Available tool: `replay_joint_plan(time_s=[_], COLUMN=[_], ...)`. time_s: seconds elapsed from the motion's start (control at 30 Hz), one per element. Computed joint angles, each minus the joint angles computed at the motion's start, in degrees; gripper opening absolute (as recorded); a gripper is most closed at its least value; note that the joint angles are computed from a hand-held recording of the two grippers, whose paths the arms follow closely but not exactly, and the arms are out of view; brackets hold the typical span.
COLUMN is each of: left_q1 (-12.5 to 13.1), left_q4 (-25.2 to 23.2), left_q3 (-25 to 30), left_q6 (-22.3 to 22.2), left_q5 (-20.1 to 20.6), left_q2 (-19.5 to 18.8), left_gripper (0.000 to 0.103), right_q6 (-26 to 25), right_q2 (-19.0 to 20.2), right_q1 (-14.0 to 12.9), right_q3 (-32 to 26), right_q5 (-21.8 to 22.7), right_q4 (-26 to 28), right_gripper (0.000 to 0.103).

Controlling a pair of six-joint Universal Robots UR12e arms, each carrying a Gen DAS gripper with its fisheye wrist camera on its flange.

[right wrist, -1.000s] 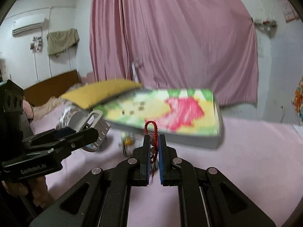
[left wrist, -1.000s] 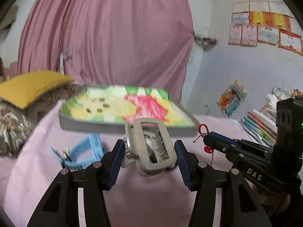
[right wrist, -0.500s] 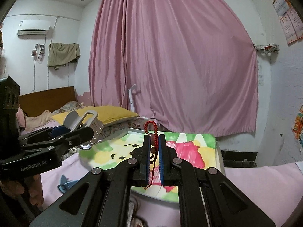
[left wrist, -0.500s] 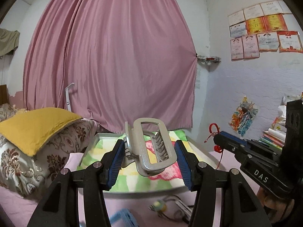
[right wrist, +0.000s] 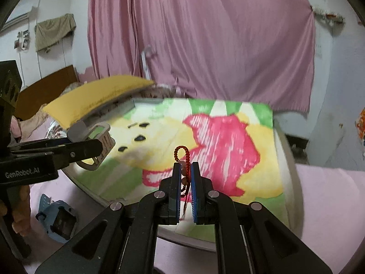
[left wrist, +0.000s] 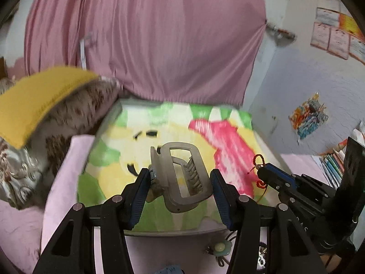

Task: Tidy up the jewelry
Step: 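Carry the red bracelet and claw clip into the tray and open both tools, then move the right tool to the black-and-white bracelet while the left tool reaches the blue watch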

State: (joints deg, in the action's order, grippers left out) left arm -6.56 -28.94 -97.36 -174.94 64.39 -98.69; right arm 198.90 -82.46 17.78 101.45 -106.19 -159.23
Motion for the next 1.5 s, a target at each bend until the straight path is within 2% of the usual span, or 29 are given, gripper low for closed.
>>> replay_joint_plan(time_s=[0.17, 0.37, 0.5, 0.57, 0.63, 0.67, 0.73, 0.8, 0.87, 0.93, 1.07, 1.13, 1.23, 1.37, 1.5], left_q1=[-0.9, -1.4, -1.3, -1.2, -1.2, -1.1, -0.6, -0.1, 0.4, 0.7, 1.3, 1.5, 1.9, 2.4, 3.1], left_q4=[-6.1, -12.0, -11.6, -11.6, -10.8, -9.5, -7.7, -4.6, -1.5, 1.9, 10.8, 14.6, 20.3, 23.1, 24.0], left_q3=[1.6, 3.3, 3.3, 3.2, 2.6, 2.1, 1.2, -0.3, -1.7, -3.3, -7.0, -8.4, -10.7, -13.2, -15.3], left_q6=[1.9, 3.5, 3.5, 3.4, 3.1, 2.7, 1.9, 0.7, -0.3, -1.3, -3.5, -4.1, -5.0, -4.5, -4.3], left_q5=[2.7, 4.0, 4.3, 4.1, 4.3, 4.4, 3.8, 2.7, 1.9, 1.7, 1.6, 2.1, 1.9, 1.9, 1.6], left_q2=[-1.0, -1.9, -2.2, -2.1, -1.6, -1.3, -0.5, 0.4, 1.3, 2.3, 4.4, 5.3, 6.6, 8.2, 9.6], left_gripper=[0.051, 0.052, 0.052, 0.052, 0.053, 0.054, 0.065, 0.067, 0.069, 0.077, 0.088, 0.098, 0.102, 0.102, 0.102], right_q6=[1.7, 3.4, 3.7, 3.9, 4.2, 4.4, 4.5, 4.7, 4.8, 4.8, 3.9, 3.4, 2.0, 0.4, -0.1], right_q2=[0.4, 0.7, 0.5, 0.4, -0.1, -0.4, -1.0, -1.6, -2.3, -2.8, -3.6, -3.9, -4.1, -4.7, -5.3], right_q1=[-1.1, -1.7, -1.5, -1.4, -1.2, -1.1, -0.6, -0.1, 0.5, 1.5, 3.0, 3.8, 5.1, 6.8, 8.2], right_q3=[-1.3, -1.6, -1.5, -1.3, -0.6, -0.2, 0.7, 1.6, 2.7, 3.7, 5.4, 6.2, 7.2, 8.5, 9.6], right_q5=[4.2, 7.5, 7.8, 7.1, 6.4, 6.0, 4.4, 2.9, 0.9, -2.6, -7.0, -8.6, -11.5, -14.2, -16.5], right_q4=[5.3, 8.2, 8.4, 8.0, 6.8, 5.9, 3.6, 1.4, -1.4, -4.7, -10.4, -13.3, -17.3, -21.2, -22.2], right_gripper=[0.007, 0.007, 0.008, 0.014, 0.029, 0.031, 0.033, 0.037, 0.049, 0.064, 0.075, 0.087, 0.096, 0.101, 0.101])
